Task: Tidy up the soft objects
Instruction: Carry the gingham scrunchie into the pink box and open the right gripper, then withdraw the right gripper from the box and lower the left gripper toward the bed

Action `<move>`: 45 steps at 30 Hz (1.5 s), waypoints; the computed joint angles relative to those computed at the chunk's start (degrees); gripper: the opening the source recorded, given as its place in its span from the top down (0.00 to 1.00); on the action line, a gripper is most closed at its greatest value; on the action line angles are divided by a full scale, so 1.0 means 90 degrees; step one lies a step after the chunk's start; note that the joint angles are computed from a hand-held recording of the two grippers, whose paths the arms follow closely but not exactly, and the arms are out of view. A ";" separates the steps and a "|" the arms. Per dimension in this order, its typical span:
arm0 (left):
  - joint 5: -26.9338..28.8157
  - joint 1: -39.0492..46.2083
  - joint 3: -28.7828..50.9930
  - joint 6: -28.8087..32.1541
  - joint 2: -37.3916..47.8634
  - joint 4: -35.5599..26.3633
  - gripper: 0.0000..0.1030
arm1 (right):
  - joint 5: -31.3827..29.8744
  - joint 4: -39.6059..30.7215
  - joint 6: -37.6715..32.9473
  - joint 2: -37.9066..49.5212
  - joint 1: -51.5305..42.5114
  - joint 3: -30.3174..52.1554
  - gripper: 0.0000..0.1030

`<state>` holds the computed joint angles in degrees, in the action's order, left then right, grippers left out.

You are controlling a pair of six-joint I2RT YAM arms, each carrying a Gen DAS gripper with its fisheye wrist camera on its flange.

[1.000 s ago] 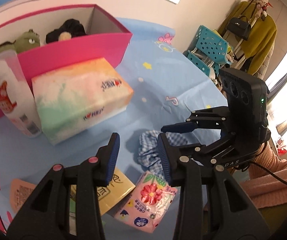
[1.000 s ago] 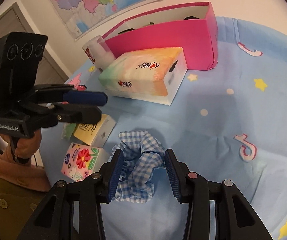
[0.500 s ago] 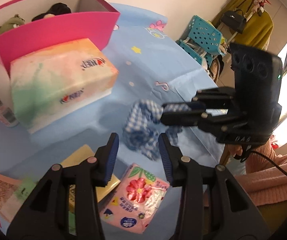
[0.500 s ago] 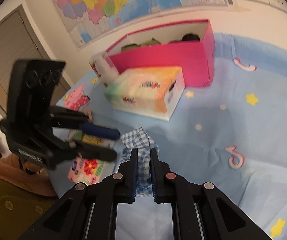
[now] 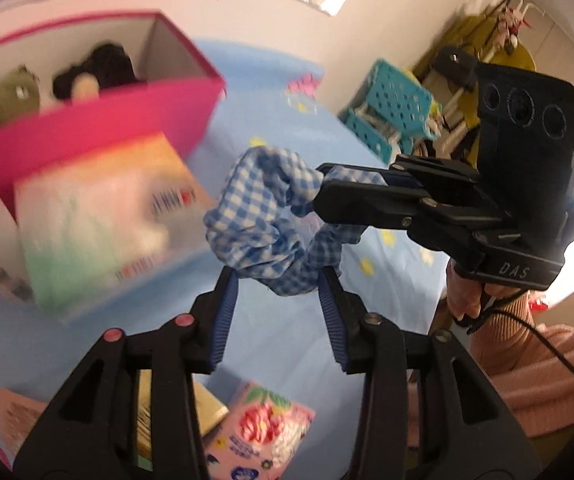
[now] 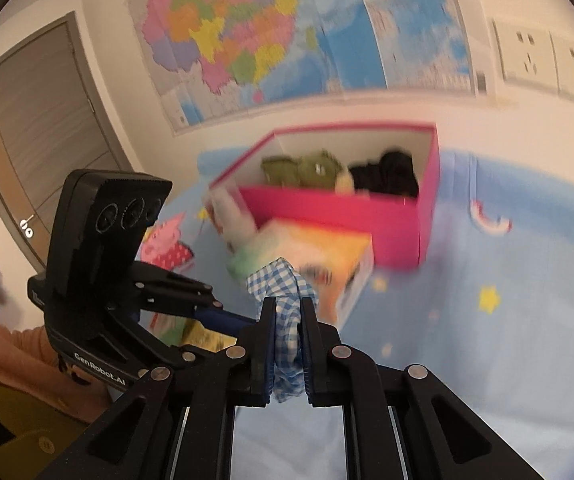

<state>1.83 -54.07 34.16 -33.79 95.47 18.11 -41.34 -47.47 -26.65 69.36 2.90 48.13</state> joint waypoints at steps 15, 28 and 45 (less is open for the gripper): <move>-0.0591 0.1226 0.1601 0.0487 -0.0091 -0.1753 0.69 | 0.0070 0.1308 0.0753 0.2304 0.0504 0.2199 0.90; -0.0588 0.1833 0.3235 0.0409 0.1179 -0.2939 0.69 | 0.1066 0.1957 0.1378 0.3804 0.1040 0.3148 0.88; -0.1119 0.1383 0.1604 0.0433 -0.0392 -0.2100 0.68 | 0.1354 0.2253 0.1534 0.3058 0.0893 0.2270 0.73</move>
<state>-8.24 -41.62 48.60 -29.90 91.95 -0.79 -29.15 -27.19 -12.84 96.88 10.93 68.56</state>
